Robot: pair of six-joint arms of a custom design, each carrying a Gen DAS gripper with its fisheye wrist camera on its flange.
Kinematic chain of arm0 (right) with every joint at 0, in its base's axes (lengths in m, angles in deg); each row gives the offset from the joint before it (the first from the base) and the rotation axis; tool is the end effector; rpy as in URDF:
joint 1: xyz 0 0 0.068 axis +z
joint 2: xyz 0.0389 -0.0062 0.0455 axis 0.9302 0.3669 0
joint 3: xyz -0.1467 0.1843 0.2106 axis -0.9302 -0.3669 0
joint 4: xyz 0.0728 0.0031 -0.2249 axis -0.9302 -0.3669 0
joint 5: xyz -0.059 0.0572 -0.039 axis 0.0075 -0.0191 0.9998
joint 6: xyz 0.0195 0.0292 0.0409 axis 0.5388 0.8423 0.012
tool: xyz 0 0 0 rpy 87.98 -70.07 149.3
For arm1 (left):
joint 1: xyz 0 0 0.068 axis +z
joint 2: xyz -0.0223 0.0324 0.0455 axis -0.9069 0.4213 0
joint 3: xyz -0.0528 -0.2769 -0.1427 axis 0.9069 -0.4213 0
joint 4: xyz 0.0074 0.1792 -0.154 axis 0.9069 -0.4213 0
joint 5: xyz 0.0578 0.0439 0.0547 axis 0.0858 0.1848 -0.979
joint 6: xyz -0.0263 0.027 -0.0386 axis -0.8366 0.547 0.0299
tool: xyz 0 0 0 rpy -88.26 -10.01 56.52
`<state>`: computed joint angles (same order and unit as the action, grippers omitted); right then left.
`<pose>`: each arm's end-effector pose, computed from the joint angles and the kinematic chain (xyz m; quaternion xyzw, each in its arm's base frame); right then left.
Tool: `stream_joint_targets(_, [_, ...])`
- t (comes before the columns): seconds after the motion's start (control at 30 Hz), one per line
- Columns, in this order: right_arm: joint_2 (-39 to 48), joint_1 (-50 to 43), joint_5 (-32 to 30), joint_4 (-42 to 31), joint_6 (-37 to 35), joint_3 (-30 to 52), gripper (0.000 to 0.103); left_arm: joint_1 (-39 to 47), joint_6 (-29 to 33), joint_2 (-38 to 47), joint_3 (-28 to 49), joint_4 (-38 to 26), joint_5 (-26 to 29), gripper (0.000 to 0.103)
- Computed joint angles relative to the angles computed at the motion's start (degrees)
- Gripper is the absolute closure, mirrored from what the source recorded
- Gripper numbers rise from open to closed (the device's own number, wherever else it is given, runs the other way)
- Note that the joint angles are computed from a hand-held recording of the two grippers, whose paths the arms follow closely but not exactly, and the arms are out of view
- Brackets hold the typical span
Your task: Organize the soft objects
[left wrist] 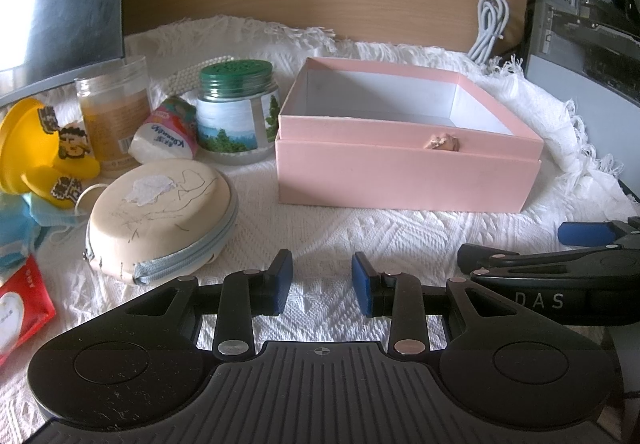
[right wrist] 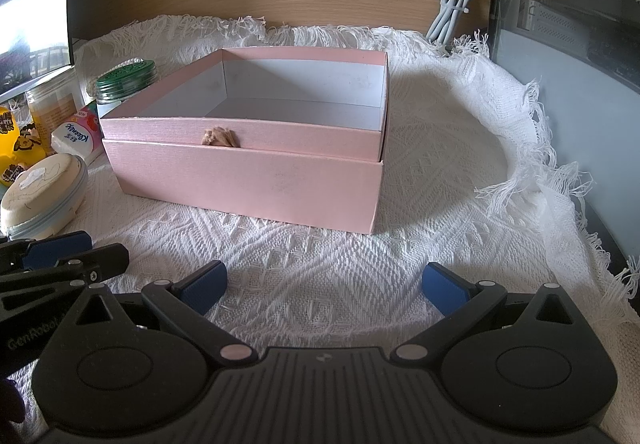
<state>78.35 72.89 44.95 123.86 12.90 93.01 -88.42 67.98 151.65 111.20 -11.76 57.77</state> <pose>0.3397 0.0320 0.0912 -0.1304 0.9041 0.0608 0.4023 0.2811 -0.1057 0.0751 -0.0636 0.8904 0.0210 0.4502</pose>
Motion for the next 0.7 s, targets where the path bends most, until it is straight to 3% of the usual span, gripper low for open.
stream_joint_targets(0.7, [0.72,0.07,-0.14,1.26,-0.02,-0.56,0.000,0.27,0.32,-0.01,-0.19,0.28,0.04,0.067])
